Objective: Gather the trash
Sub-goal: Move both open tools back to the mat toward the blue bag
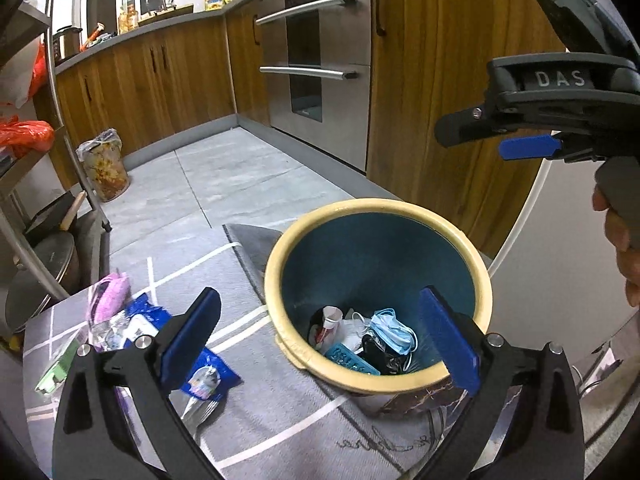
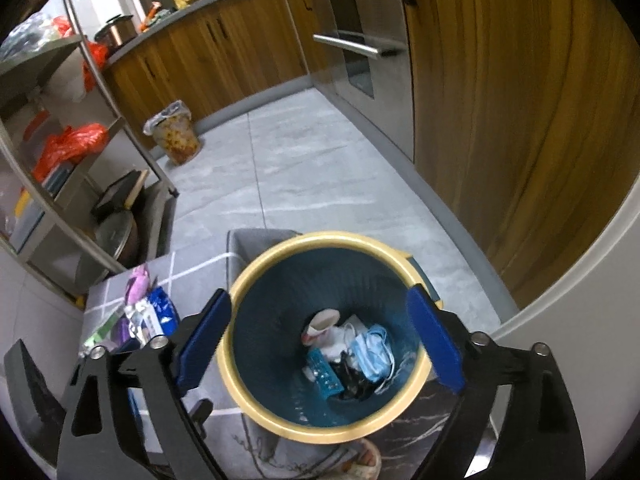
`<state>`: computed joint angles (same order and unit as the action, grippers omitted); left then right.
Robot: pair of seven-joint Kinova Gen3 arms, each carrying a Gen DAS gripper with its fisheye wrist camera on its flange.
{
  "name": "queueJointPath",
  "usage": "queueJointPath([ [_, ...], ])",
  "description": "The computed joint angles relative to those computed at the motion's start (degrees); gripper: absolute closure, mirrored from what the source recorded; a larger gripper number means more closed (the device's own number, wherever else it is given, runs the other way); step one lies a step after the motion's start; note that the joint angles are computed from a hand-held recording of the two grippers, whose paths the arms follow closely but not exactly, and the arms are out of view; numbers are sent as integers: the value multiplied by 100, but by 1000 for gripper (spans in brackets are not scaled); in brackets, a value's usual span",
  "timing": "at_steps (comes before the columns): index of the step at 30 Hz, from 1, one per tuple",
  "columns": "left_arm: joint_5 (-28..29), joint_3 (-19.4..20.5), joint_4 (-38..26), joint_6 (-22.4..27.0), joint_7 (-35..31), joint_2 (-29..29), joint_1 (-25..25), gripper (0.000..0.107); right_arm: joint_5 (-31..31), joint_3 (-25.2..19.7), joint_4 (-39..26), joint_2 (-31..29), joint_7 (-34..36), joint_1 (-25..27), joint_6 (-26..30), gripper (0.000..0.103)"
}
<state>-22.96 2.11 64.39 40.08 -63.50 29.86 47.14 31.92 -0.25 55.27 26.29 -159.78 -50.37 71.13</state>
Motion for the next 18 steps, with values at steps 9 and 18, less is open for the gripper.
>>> queueJointPath([
  [9,-412,-116,604,-140,397,-526,139,10,1305,477,134,-29,-645,-906,-89,6],
  [18,-1117,-67,1167,-108,1054,-1027,140,10,2041,198,-196,155,-748,-1100,-84,5],
])
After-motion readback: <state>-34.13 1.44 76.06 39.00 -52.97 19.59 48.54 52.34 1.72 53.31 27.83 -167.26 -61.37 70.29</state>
